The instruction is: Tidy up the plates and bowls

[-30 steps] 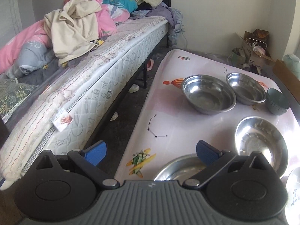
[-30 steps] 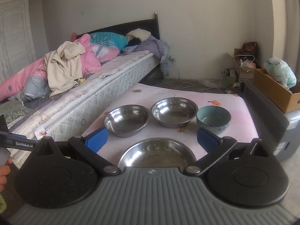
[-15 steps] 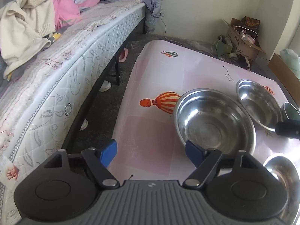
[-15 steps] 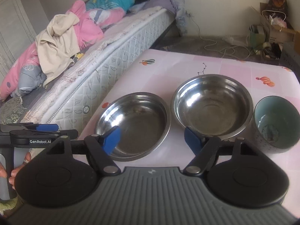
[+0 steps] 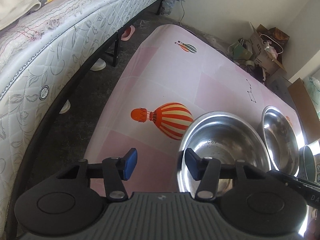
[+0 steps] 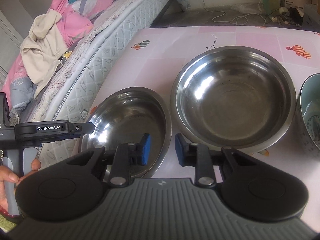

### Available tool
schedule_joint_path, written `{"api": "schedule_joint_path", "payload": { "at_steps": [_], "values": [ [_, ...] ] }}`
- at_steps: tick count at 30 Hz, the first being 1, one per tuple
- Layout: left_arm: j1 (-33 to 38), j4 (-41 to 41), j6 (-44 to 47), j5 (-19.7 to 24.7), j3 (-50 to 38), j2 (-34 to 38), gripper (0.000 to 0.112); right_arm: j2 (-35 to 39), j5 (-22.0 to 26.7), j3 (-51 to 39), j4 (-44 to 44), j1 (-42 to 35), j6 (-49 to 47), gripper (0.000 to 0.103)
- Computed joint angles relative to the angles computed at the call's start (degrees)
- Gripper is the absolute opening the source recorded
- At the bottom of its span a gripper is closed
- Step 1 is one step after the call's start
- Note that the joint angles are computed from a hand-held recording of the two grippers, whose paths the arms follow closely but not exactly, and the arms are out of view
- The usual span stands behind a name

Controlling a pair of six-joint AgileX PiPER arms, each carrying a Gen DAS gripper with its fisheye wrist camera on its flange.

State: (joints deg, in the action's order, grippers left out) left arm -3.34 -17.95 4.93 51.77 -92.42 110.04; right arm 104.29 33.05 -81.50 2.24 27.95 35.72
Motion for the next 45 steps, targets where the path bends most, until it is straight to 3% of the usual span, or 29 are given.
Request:
{"api": "schedule_joint_path", "payload": {
  "at_steps": [3,7,11,30,45],
  "values": [
    [-0.56,0.14,-0.67,0.44,-0.55,0.42,0.043,0.11,-0.53,0.65,2.75,-0.54,-1.81,0.016],
    [-1.75,1.44,-1.39,1.18,-1.12,0.35,0.026,-0.20,-1.04,1.23,2.94,-0.57,-2.27,0.010],
    [-3.16,3.19,-3.05,1.80,-0.80,0.24,0.014,-0.28,-1.38,1.48,3.82,-0.65,-2.74,0.010],
    [-3.72,7.97,-7.76,2.39,4.86,-7.38,0.013,-3.11,0.94,1.50,3.38,1.51,-2.94,0.009],
    [-4.97,8.21,-8.49,4.40,6.99,-13.96,0.013,-9.18,5.63,1.50,-0.69,3.58,0.70,0.009]
  ]
}}
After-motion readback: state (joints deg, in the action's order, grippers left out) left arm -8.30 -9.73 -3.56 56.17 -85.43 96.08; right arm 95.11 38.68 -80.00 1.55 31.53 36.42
